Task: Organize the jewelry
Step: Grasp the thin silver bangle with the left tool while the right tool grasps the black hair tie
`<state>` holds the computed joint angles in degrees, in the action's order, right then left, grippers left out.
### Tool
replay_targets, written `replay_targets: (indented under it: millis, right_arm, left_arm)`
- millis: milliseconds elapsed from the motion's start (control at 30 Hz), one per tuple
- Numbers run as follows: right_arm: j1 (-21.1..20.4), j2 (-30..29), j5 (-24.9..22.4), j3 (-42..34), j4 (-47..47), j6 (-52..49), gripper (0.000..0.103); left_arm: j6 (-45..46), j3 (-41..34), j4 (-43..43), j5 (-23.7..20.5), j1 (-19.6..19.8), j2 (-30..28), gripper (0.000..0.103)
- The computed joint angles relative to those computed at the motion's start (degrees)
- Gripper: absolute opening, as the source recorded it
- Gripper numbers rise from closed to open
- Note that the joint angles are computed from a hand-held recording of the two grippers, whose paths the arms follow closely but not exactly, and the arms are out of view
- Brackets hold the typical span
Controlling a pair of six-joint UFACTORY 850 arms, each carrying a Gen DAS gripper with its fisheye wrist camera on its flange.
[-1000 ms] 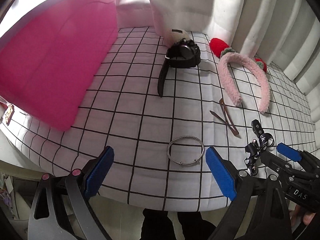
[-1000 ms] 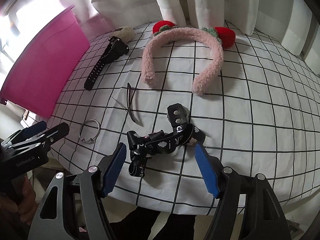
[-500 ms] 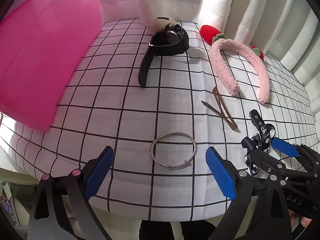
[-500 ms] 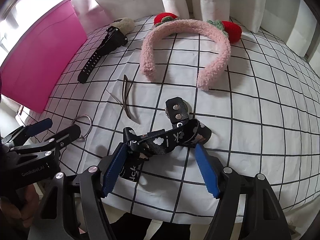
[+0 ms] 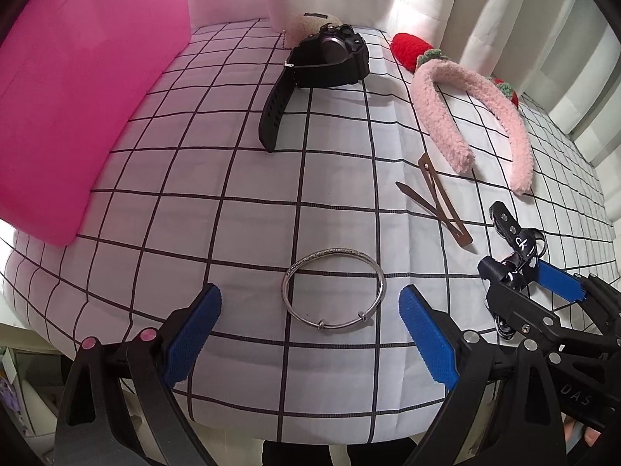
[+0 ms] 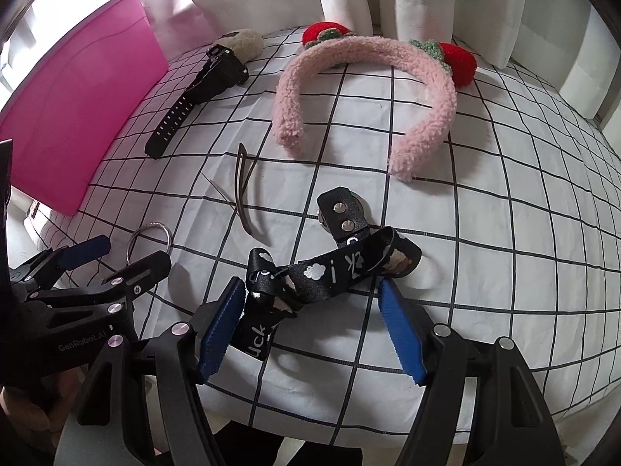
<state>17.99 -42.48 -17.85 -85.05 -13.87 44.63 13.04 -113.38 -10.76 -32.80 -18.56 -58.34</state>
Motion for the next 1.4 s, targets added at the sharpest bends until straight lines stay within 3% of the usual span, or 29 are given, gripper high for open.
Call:
replay_targets:
  millis: [367,533,700,800,867,967,1167,1400]
  right_arm:
    - [1.28,-0.72,-1.12,-0.45,-14.65,10.95,0.068]
    - [1.32,-0.34,-0.70,0.17,-16.18,12.06,0.067]
    - [1.50,0.34,-1.11,1.04,-18.51,14.37,0.060]
    - [1.38,0.71,-1.29,1.49,-19.64,15.64,0.049]
    - [1.33,0.88,-1.57,1.63,-20.48,16.37,0.036]
    - [1.11,1.29,-1.22,2.15,-20.70,16.90,0.026]
    - [0.79,2.08,0.19,2.88,-19.98,16.78,0.025]
    - [0.45,3.50,1.38,3.14,-17.11,14.44,0.025]
  left_arm:
    - [-3.00,3.34,5.03,5.53,-1.11,1.30,0.094]
    - [-2.59,4.53,4.65,7.00,-1.04,1.86,0.094]
    - [-0.97,6.86,3.30,9.09,-0.79,3.26,0.083]
    - [0.77,7.48,2.21,9.70,-0.73,3.71,0.071]
    - [2.83,8.04,0.87,10.07,-0.87,4.19,0.053]
    - [2.44,7.87,1.49,9.87,-1.05,4.18,0.052]
    - [4.96,5.97,-2.99,6.84,-0.18,3.56,0.052]
    - [6.70,6.30,-5.30,7.98,0.27,5.11,0.052]
